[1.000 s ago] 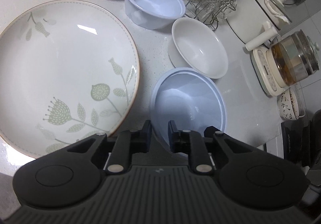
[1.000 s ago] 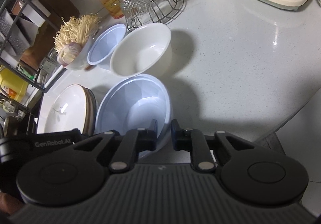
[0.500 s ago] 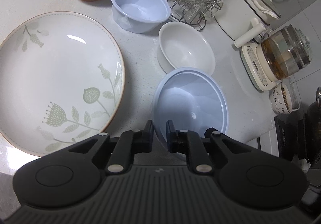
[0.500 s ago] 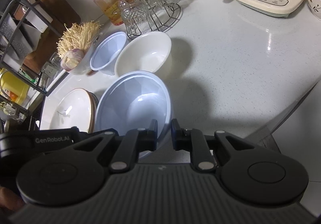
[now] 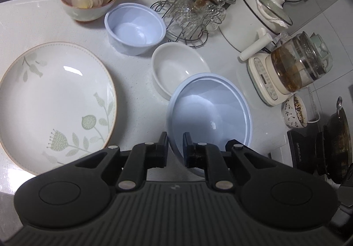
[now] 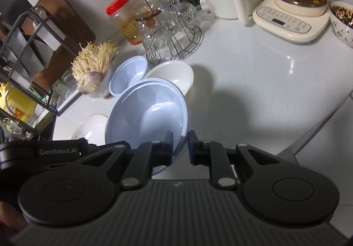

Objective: Organize plates and bowls
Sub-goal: 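Lift the light blue bowl with both tools over the other blue bowl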

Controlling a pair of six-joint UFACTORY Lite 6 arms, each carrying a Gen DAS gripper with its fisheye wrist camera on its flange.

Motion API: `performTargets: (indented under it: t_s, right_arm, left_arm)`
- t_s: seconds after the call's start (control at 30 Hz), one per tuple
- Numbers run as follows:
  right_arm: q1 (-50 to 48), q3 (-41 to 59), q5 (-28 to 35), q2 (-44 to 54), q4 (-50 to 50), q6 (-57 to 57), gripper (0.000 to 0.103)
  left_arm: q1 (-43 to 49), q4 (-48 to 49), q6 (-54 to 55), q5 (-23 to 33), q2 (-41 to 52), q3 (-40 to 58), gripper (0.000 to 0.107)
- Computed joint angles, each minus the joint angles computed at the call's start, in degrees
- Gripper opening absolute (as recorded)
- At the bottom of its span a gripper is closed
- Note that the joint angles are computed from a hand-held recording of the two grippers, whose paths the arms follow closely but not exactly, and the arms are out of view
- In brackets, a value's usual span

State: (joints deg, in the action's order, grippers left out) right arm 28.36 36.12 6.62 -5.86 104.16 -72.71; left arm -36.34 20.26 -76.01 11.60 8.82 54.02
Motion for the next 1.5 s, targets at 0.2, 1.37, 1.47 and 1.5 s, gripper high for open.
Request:
performTargets:
  t_s: [0.2, 1.37, 1.47, 1.5]
  right_arm:
    - [-2.4, 3.1, 0.7, 0.8, -11.1, 8.9, 0.017]
    - [-1.1, 45.6, 8.1, 39.0, -83.5, 74.0, 0.019]
    - [-1.4, 46.0, 8.7, 38.6, -83.5, 73.6, 0.019]
    - [-1.5, 46.0, 8.9, 38.2, -83.3, 73.5, 0.019]
  left_arm:
    - [1.1, -4.5, 6.8, 1.9, 3.5, 6.3, 0.015]
    - [17.6, -46.6, 57.4, 7.5, 28.1, 29.3, 0.016]
    - [18.1, -46.9, 58.0, 8.3, 28.4, 30.2, 0.016]
    - [18.3, -46.5, 57.8, 8.7, 28.4, 30.6, 0.016]
